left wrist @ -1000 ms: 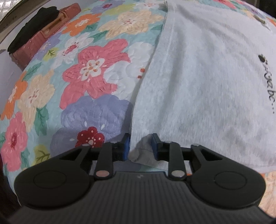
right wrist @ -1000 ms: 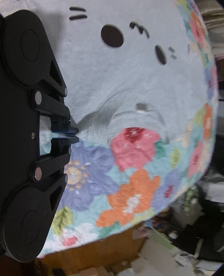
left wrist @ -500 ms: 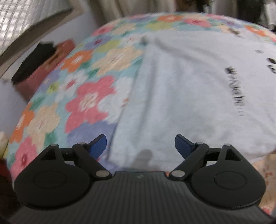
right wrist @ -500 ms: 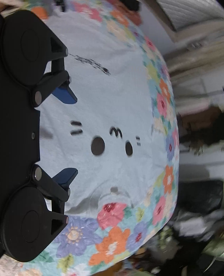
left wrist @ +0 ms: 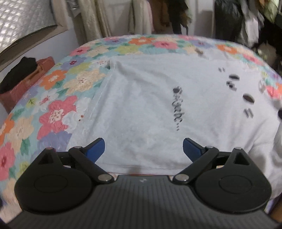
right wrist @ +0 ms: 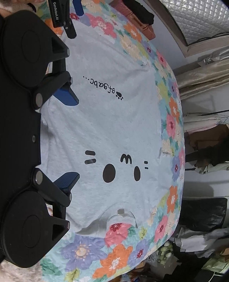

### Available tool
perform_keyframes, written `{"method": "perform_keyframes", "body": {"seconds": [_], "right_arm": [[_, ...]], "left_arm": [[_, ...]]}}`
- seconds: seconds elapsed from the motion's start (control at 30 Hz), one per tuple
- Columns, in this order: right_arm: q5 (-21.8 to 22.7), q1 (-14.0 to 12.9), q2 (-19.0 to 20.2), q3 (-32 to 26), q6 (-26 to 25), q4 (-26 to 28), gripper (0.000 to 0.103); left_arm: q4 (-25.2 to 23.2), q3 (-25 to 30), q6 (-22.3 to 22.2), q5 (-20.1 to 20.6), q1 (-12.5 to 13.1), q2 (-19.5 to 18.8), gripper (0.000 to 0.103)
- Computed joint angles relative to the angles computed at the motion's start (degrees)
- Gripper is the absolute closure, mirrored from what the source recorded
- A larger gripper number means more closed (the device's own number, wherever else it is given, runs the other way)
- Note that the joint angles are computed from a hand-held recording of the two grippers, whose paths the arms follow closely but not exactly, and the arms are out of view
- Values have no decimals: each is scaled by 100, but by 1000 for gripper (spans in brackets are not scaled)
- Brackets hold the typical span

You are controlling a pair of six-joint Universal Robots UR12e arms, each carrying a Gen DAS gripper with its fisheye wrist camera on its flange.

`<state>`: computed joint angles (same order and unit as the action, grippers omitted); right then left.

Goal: Fold clothes

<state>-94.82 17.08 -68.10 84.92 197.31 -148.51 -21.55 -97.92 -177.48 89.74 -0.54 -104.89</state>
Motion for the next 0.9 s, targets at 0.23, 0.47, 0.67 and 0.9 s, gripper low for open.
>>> {"method": "perform_keyframes", "body": {"seconds": [0.23, 0.47, 0.67, 0.9], "right_arm": [[269, -30, -179, 150, 55, 95, 17], [97, 27, -355, 306, 23, 109, 17], [49, 63, -460, 460, -190, -17, 17], [55, 82, -579, 579, -233, -125, 17]], "left_arm": [[-310, -62, -731, -488, -54, 216, 6], [-571, -167, -764, -587, -174, 403, 6], [163, -429, -1033, -421, -238, 562, 6], [-15, -415, -866, -497, -278, 641, 4]]}}
